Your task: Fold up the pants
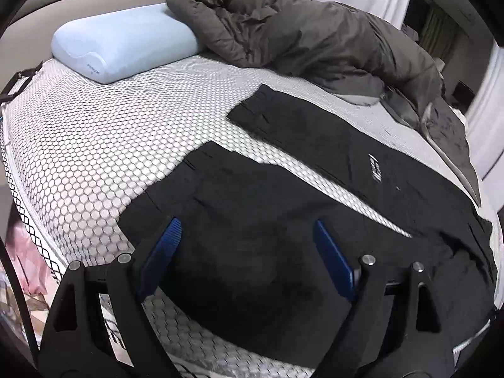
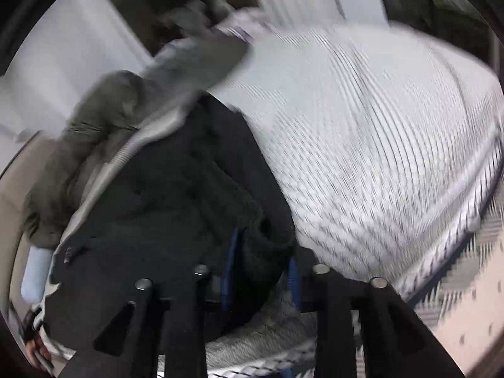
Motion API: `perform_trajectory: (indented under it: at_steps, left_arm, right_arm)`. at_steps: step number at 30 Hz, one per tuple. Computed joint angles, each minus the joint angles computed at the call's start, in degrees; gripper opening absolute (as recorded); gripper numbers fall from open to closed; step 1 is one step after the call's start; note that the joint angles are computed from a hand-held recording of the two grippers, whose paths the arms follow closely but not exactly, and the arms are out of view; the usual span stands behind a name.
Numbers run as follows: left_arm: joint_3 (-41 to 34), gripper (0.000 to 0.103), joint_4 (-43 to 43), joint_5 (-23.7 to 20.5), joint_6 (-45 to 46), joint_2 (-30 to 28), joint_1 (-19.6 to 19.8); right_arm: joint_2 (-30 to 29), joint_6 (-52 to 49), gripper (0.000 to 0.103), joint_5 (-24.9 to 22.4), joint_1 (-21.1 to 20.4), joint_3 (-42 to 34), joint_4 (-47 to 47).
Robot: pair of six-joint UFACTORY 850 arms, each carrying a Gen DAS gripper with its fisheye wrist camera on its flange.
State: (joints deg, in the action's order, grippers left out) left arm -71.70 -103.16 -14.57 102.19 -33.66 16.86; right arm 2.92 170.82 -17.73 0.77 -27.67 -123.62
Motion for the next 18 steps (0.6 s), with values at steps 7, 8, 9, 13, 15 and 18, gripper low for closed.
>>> perform_trajectory:
  at_steps: [7, 8, 9, 13, 15, 18]
  left_arm:
    - [7.6, 0.084, -8.2, -3.0, 17.5, 5.1, -4.8]
    - [8.1, 0.084, -8.7, -3.4, 19.1, 5.4, -5.7]
    - [9.1, 0.084, -8.3, -4.3, 20.3, 6.0, -7.0]
    - [12.2, 0.084, -7.4, -6.4, 25.3, 7.5, -13.6]
    - [12.4, 0.084, -6.2, -5.6, 25.5, 7.1, -17.9]
    - [12.5, 0.084, -0.9, -6.7, 23.3, 6.0, -23.8]
  right_arm:
    - [5.4, -15.1, 0.053, -17.1, 13.5, 2.4, 15.9]
    - [5.6, -17.1, 0.053, -16.6, 14.5, 2.0, 15.9]
    - [4.5, -19.0, 0.053, -16.0, 15.0, 0.8, 15.6]
    - [0.6, -26.9, 0.066, -15.0, 20.1, -3.0, 14.1]
    - [-3.5, -27.5, 0.067, -14.1, 21.5, -6.1, 11.8]
    - [-10.9, -26.7, 0.067, -10.8, 22.7, -11.5, 6.9]
